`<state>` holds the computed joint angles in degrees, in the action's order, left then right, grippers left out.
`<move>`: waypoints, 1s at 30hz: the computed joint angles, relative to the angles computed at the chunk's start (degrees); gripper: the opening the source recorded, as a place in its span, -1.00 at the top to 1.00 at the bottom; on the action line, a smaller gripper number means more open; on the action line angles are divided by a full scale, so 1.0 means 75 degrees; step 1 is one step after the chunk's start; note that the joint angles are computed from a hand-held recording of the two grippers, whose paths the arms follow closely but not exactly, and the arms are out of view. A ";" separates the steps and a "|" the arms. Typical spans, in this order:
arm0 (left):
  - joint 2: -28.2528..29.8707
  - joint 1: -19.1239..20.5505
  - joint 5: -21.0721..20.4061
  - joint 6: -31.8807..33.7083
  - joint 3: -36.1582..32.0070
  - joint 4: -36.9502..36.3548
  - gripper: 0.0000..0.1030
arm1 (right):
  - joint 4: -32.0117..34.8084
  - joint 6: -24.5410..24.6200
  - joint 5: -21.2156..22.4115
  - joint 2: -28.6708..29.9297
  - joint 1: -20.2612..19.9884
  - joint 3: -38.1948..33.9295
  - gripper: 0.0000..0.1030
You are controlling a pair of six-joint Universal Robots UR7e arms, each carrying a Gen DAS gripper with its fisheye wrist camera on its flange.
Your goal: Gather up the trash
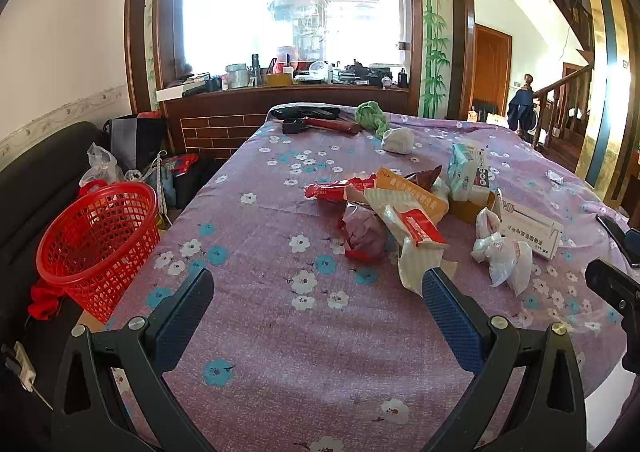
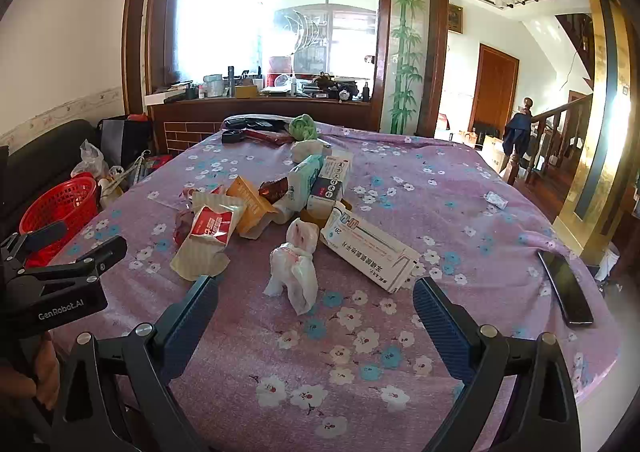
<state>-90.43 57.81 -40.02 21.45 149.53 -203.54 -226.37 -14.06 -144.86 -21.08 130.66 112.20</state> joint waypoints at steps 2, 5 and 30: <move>0.0005 0.0015 0.0001 -0.0009 -0.0010 0.0032 -1.00 | 0.0029 0.0038 0.0033 -0.0011 -0.0029 0.0016 -0.94; 0.0008 0.0029 0.0003 -0.0034 -0.0040 0.0113 -1.00 | 0.0103 0.0104 0.0092 -0.0030 -0.0076 0.0030 -0.93; 0.0344 0.1504 -0.3136 -0.2346 -0.2695 0.5710 -0.59 | 0.2189 0.1685 0.1787 -0.1019 -0.1299 0.0305 -0.25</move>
